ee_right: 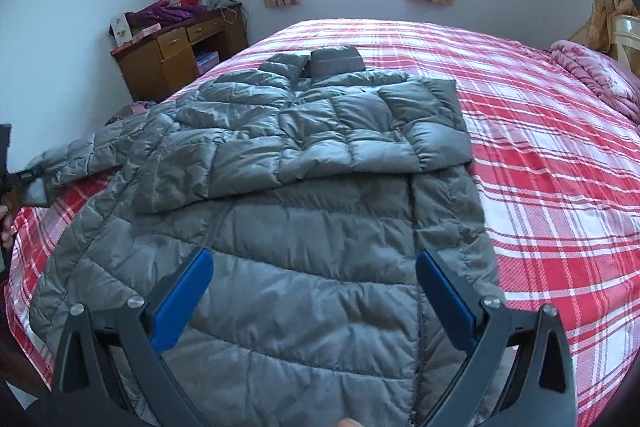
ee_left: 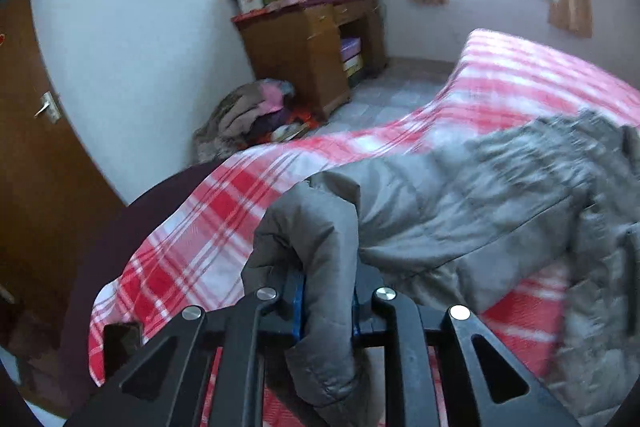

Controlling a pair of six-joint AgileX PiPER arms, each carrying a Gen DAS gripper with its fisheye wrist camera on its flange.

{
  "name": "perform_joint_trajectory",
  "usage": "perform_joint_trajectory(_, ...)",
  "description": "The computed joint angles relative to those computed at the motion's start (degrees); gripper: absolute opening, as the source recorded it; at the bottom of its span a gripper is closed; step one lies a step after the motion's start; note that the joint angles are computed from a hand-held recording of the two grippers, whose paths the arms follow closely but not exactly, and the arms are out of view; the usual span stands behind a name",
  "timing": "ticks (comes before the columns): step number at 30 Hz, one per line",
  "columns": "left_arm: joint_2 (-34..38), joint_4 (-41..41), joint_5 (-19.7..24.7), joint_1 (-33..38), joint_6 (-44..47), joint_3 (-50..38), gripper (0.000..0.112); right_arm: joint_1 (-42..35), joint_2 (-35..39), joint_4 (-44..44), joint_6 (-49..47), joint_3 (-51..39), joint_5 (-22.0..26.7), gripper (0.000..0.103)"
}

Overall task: Fold large clothes
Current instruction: 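Grasp the other sleeve with the left tool and lift it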

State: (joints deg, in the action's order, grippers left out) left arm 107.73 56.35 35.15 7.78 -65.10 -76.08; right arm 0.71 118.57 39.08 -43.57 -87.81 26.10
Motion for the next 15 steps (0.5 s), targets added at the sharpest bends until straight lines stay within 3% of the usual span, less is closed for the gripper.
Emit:
perform_joint_trajectory(3,-2.62,2.65,1.35,-4.27,-0.68,-0.71,0.016,-0.08,0.65,-10.94,10.09,-1.71,-2.15,0.103)
perform_joint_trajectory(8,-3.32,0.57,3.66,-12.92,5.05,-9.04,0.016,-4.72,1.72,-6.9,8.94,-4.99,-0.01,0.103)
perform_joint_trajectory(15,10.9,-5.65,11.3,-25.56,18.78,-36.67,0.016,-8.52,1.87,-0.95,4.48,-5.41,0.95,0.103)
